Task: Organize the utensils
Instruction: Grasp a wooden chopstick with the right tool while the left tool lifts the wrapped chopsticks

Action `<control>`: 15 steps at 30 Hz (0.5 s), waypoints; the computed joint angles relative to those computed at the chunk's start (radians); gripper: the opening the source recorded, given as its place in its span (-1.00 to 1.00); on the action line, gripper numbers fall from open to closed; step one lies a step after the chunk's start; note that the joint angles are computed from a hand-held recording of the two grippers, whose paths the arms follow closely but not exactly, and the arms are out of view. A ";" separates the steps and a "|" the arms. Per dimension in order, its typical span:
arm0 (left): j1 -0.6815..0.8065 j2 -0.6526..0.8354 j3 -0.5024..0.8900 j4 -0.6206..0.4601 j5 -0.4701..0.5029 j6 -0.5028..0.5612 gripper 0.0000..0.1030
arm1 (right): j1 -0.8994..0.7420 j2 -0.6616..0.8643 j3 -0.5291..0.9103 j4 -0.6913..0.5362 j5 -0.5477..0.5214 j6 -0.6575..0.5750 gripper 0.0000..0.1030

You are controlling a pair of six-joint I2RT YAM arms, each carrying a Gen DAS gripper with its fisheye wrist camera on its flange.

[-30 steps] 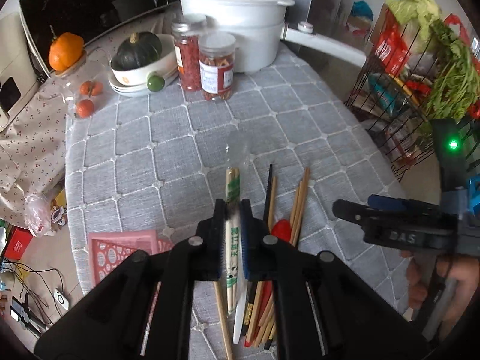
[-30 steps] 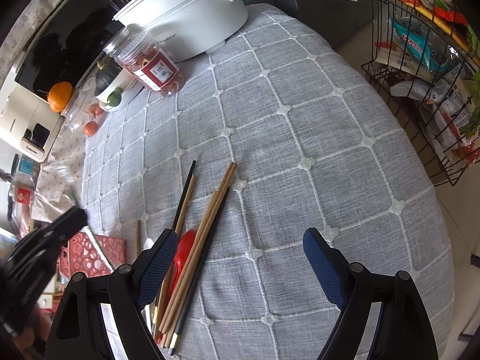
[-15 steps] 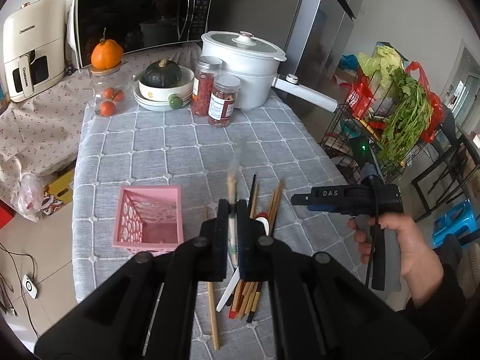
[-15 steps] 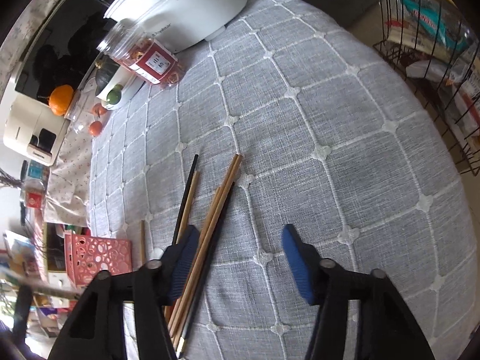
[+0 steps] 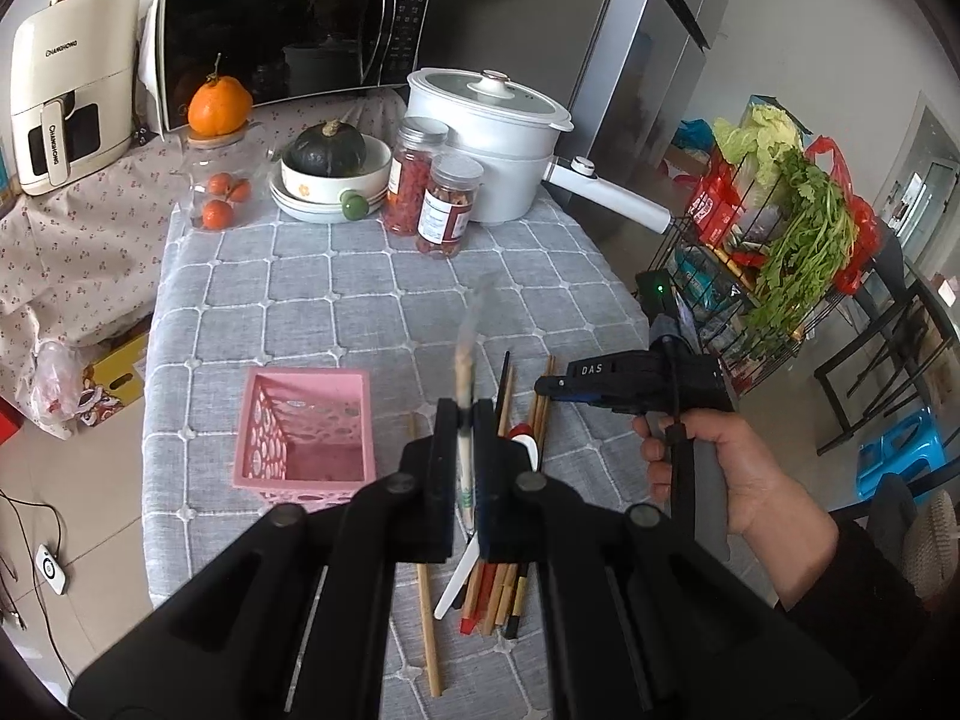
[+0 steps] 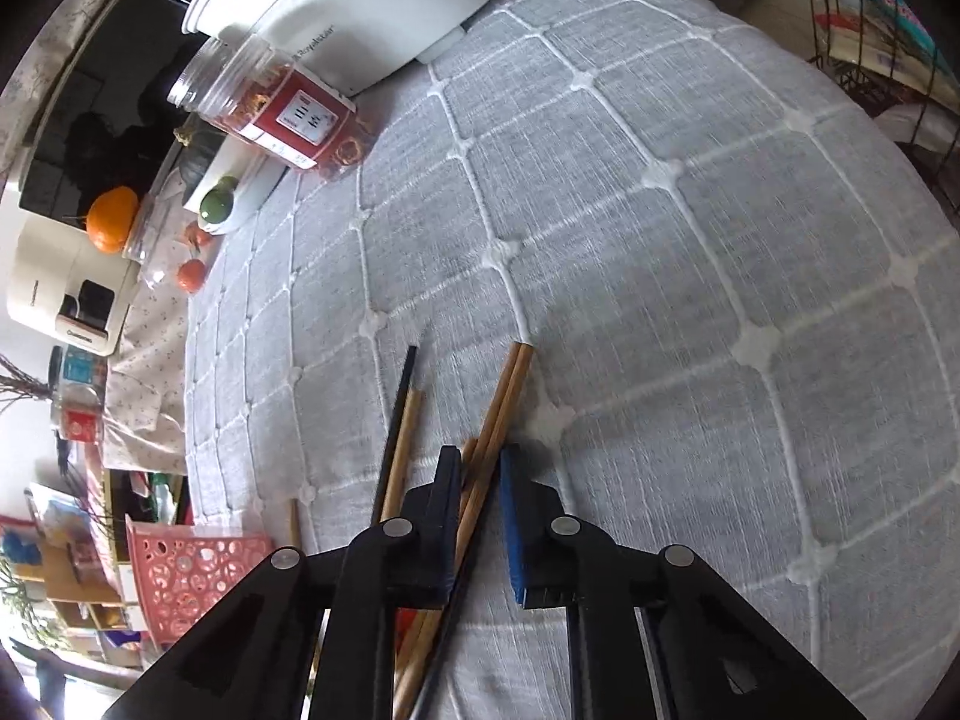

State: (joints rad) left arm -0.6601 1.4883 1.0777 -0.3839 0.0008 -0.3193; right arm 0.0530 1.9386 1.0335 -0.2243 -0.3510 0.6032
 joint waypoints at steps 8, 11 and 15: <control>0.023 -0.053 -0.021 0.005 0.005 -0.006 -0.89 | -0.002 -0.031 -0.006 0.019 0.005 -0.026 -0.90; 0.031 -0.099 -0.042 0.020 0.001 -0.010 -0.89 | 0.000 -0.121 -0.041 0.016 0.025 -0.050 -0.90; 0.041 -0.184 -0.077 0.052 -0.024 -0.012 -0.89 | 0.013 -0.283 -0.106 0.013 0.056 -0.083 -0.90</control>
